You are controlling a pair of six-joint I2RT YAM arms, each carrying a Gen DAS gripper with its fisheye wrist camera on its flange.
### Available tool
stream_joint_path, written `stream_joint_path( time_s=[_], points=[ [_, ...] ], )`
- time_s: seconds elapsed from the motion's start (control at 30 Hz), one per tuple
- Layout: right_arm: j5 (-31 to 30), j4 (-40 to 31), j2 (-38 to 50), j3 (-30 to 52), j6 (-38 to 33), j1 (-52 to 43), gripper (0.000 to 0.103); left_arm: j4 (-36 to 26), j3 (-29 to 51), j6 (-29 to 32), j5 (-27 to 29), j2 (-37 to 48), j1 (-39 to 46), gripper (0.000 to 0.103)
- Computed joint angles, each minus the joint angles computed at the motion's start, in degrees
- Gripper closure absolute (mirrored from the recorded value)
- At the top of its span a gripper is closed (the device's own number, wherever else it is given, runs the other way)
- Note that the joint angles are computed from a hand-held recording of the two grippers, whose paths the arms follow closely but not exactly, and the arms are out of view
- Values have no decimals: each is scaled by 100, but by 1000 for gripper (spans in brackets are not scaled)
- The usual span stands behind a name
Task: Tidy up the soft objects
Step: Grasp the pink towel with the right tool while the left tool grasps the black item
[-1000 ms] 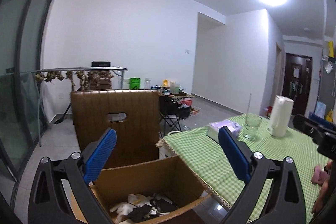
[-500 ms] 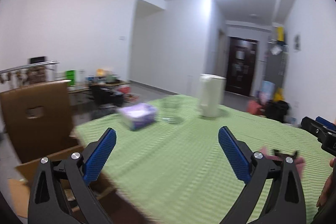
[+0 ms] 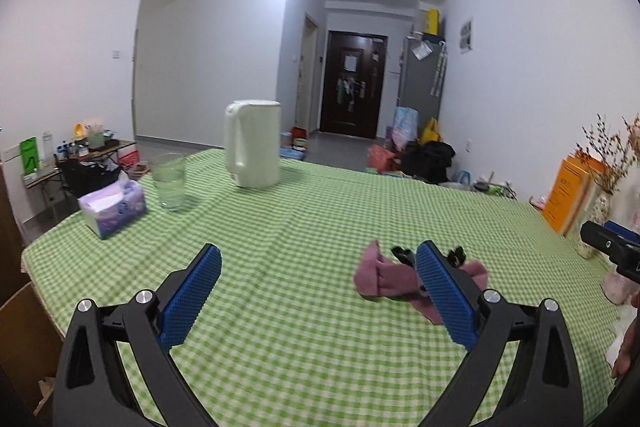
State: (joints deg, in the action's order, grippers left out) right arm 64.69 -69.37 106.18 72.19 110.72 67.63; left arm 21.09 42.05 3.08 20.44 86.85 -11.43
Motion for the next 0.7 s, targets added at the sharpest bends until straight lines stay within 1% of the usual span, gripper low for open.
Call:
stream_joint_path(
  time_s=[0.03,0.13,0.2,0.27,0.37,0.4,0.53,0.63,0.7],
  points=[
    [-39,28,9,-62,66,6,17,-25,-3,45,33,33,-6,8],
    [-139,351,-65,-272,-105,-36,17,-59,-13,207,74,154,-9,8],
    [-189,704,-103,-364,-399,-107,17,-154,6,329,146,196,59,8],
    [-248,1186,-129,-451,-852,-190,17,-191,21,433,144,283,77,8],
    [-324,1597,-119,-481,-1307,-271,17,-317,63,504,165,298,121,8],
    [-359,1872,-145,-569,-1531,-322,17,-337,96,500,158,343,101,8],
    [-463,2510,-272,-890,-1920,-458,17,-565,300,502,213,530,-86,8],
    [-559,2880,-386,-1155,-2112,-598,17,-860,675,608,320,867,-374,8],
    [-647,3180,-505,-1410,-2261,-724,17,-1029,1070,678,395,1231,-656,8]
  ],
)
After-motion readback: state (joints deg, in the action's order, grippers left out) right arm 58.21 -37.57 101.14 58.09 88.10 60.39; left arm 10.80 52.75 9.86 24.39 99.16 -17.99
